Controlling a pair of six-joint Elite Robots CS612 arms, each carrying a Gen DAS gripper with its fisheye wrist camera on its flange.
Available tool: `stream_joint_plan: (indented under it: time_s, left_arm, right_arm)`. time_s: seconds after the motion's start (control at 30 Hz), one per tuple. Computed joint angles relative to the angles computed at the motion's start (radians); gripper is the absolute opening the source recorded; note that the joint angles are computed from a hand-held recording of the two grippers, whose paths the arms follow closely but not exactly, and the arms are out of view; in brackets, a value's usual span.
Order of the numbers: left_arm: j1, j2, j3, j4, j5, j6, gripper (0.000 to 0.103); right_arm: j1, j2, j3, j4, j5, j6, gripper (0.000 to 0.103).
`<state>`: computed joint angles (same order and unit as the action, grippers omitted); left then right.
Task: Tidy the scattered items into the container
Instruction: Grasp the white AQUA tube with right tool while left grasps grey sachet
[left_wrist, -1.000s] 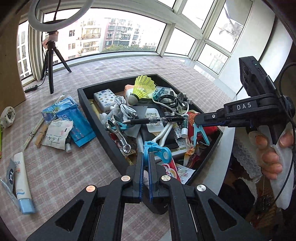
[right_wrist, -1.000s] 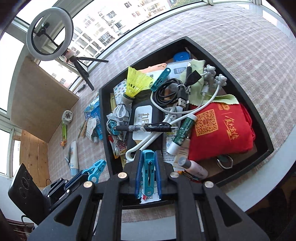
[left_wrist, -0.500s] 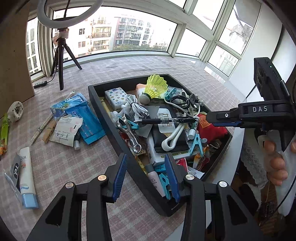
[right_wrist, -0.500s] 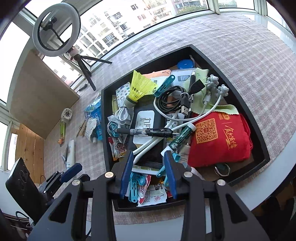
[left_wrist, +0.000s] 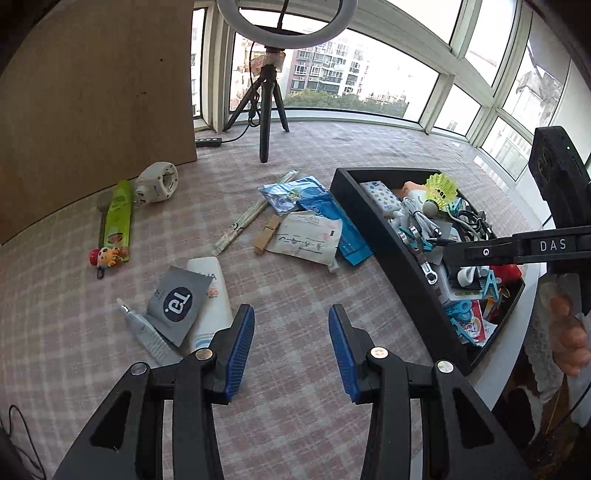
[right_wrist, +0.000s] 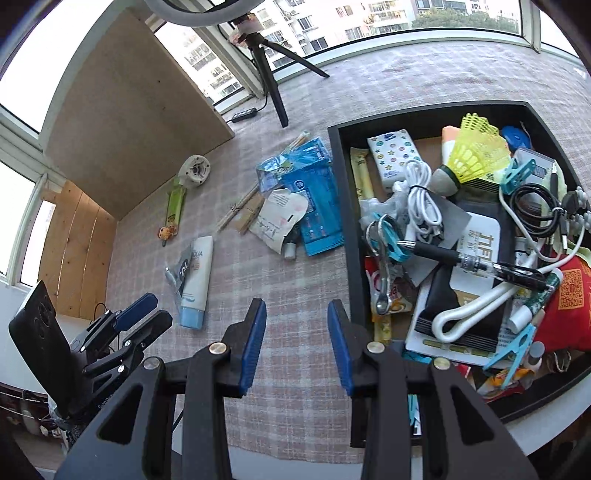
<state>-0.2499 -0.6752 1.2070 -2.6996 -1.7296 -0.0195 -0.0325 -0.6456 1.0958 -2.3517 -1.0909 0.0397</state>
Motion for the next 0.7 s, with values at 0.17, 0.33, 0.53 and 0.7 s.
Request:
stream_joint_plan:
  time_s: [0.17,0.33,0.53,0.7]
  left_arm:
    - [0.033,0.021,-0.027,0.061,0.019,0.117,0.040]
    - [0.049,0.047,-0.057,0.109,0.010,0.250,0.040]
    - [0.060,0.083,-0.105,0.153,-0.018,0.375,0.040]
    - [0.068,0.106,-0.130,0.172,-0.052,0.468,0.040]
  right_arm:
    - [0.055,0.043,-0.078,0.078,-0.005,-0.033,0.047]
    - [0.092,0.094,-0.158,0.175,0.007,-0.020,0.053]
    - [0.117,0.139,-0.216,0.219,0.007,0.054,0.053]
    - [0.125,0.167,-0.245,0.222,0.013,0.131,0.053]
